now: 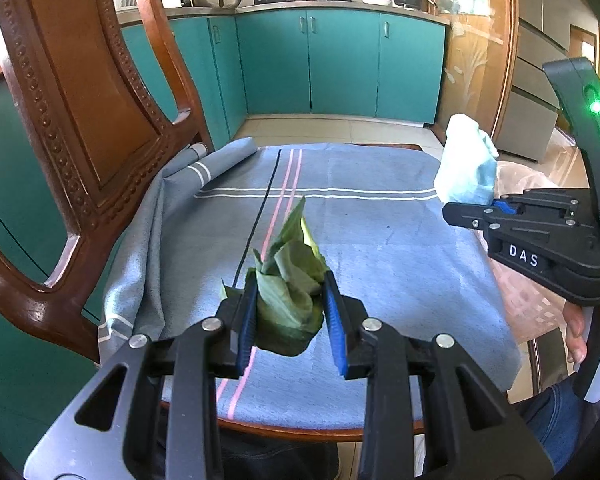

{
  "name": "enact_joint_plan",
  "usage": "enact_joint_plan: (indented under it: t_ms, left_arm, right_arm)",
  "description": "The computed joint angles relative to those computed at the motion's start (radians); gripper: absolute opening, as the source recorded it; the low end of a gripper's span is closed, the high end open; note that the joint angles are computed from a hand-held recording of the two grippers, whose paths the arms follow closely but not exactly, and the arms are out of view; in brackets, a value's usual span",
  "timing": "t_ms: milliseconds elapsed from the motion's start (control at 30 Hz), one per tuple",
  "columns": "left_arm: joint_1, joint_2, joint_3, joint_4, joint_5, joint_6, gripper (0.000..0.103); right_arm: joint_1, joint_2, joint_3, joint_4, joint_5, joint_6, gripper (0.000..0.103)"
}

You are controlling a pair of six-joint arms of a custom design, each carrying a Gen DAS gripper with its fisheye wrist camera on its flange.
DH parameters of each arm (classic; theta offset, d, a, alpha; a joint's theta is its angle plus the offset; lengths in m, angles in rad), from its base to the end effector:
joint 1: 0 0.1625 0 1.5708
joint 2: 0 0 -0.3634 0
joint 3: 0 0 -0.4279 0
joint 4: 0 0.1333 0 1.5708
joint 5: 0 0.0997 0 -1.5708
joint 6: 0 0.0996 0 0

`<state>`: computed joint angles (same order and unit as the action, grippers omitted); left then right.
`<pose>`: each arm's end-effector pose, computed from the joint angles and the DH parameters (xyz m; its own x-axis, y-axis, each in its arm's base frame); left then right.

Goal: Collect trash
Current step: 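Drop the leaves into the basket with the left gripper while the right gripper drops the mask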

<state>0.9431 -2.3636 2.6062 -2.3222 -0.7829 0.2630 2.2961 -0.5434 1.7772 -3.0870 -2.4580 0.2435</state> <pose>0.0019 -0.3446 0.3020 -0.6137 0.3139 -0.7244 0.6964 0.6475 -0.3094 0.4173 -0.3862 -0.0861 -0.7514 -0.0764 0.6554 -0.4698 0.7595 -0.4500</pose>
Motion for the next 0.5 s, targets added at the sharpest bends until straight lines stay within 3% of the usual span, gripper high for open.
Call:
enact_joint_plan:
  t_ms: [500]
  left_arm:
    - [-0.059,-0.062,0.005,0.057,0.037,-0.035,0.032]
  right_arm:
    - [0.016,-0.008,0.018,-0.017,0.012,-0.005,0.011]
